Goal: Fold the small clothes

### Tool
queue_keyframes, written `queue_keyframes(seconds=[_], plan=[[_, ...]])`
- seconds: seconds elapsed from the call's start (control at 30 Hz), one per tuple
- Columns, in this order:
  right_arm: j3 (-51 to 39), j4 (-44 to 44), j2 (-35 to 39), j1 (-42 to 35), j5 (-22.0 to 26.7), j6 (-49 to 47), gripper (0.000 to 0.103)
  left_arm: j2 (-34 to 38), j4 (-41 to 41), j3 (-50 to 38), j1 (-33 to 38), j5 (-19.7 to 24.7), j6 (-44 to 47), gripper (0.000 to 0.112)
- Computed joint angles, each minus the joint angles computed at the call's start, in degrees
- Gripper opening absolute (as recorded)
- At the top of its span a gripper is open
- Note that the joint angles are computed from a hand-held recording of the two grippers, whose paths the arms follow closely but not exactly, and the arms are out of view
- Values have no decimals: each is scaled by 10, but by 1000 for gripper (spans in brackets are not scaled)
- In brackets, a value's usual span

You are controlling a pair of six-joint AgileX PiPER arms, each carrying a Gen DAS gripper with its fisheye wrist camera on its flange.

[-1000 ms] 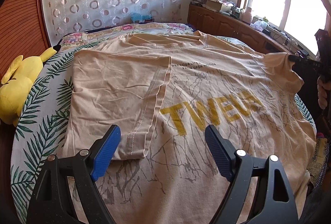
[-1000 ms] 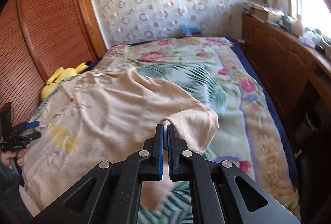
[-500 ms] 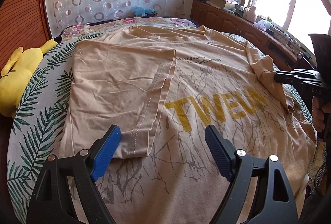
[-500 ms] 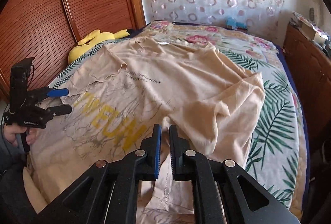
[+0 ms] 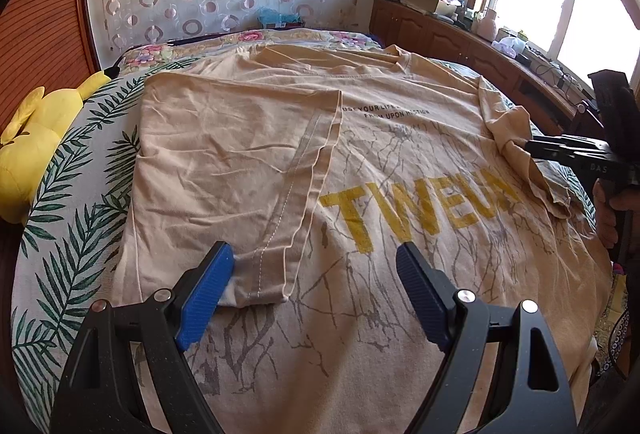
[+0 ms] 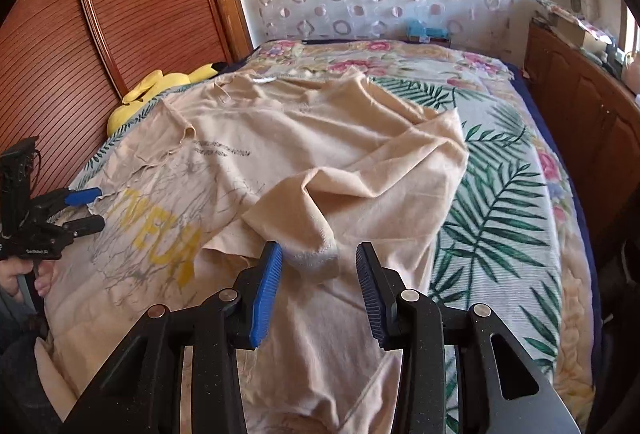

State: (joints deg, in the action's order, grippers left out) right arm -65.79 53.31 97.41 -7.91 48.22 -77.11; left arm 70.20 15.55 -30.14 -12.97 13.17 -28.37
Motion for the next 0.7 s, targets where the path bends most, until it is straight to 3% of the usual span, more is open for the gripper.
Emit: queue_keyframes(seconds=[0.07,0.43,0.47,0.57,0.7], plan=[[-29,-14,16,10,20,19,7,0,-2,-1,1,0,4,84],[-152,-51,58,121,16,96,6,0,-7,0,1,-1,6,84],[-158,-56,63,130,10,105,10,0,-7,0,1,-1,7,84],[-162,-51,71,137,2,113,38,0,-7,0,1,-1,7,84],[-131,-16,61,113,2,75,38,0,-8,-1,1,0,9,84]])
